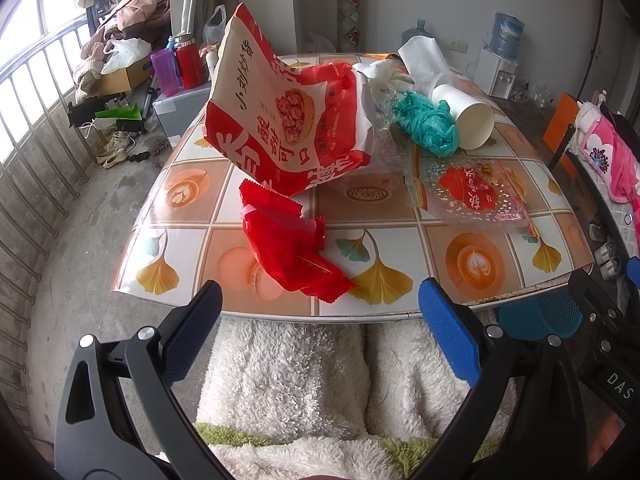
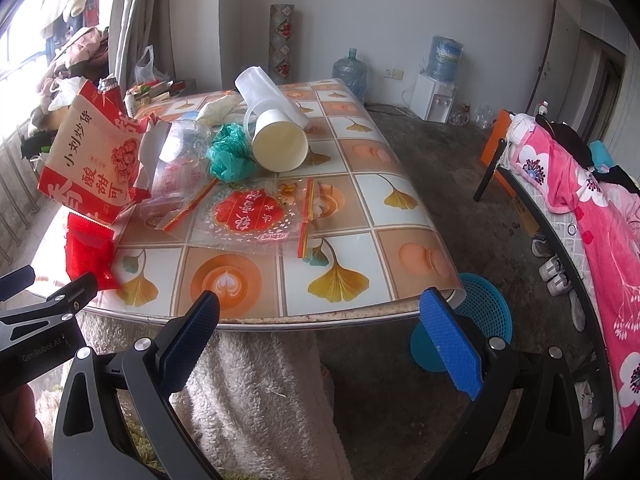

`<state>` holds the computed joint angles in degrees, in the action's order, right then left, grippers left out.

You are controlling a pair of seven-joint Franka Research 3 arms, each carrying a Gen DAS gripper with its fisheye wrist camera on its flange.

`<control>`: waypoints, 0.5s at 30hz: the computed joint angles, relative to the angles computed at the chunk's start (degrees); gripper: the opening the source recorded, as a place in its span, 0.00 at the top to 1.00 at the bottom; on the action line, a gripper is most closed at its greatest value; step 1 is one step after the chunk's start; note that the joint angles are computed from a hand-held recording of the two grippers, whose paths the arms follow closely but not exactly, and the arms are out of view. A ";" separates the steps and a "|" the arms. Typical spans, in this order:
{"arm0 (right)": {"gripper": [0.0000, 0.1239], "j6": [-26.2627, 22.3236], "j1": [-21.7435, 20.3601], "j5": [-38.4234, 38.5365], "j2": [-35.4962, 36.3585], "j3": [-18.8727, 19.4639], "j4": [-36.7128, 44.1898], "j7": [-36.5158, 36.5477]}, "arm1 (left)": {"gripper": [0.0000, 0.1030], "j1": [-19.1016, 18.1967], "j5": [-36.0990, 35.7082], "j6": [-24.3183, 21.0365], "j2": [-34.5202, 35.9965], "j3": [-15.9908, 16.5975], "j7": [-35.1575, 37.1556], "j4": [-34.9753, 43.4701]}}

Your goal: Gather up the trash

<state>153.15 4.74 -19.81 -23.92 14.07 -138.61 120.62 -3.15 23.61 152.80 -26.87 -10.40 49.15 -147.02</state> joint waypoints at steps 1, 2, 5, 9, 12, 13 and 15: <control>0.21 -0.01 0.05 0.10 -0.07 -0.15 -0.07 -0.12 | 0.08 -0.01 0.00 0.01 -0.01 0.02 0.01 0.01; 0.21 -0.10 0.09 0.15 0.02 -0.08 0.09 -0.09 | 0.08 0.04 0.06 0.17 -0.10 0.13 0.10 -0.15; 0.21 -0.08 0.07 0.23 -0.15 -0.20 -0.03 -0.18 | 0.08 0.00 0.24 -0.07 -0.45 -0.53 -0.74 -0.15; 0.21 0.40 0.07 0.34 -0.13 -0.08 -0.35 -0.04 | 0.08 -0.06 0.39 0.03 -1.10 -0.31 -0.62 -0.31; 0.21 1.37 0.42 0.81 0.30 0.03 -0.81 0.25 | 0.08 0.28 0.74 0.50 -1.82 -0.21 -0.87 -0.81; 0.21 1.58 0.54 0.98 0.48 0.08 -0.78 0.31 | 0.08 0.42 0.90 0.73 -2.14 -0.12 -0.85 -1.05; 0.21 2.35 0.98 1.64 0.79 -0.26 -0.82 -0.06 | 0.08 0.75 1.46 1.55 -2.81 0.13 -0.34 -1.61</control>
<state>155.50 5.72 -18.16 -23.13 13.82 -139.44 120.55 -2.40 25.07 154.34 -29.68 -10.27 48.81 -148.62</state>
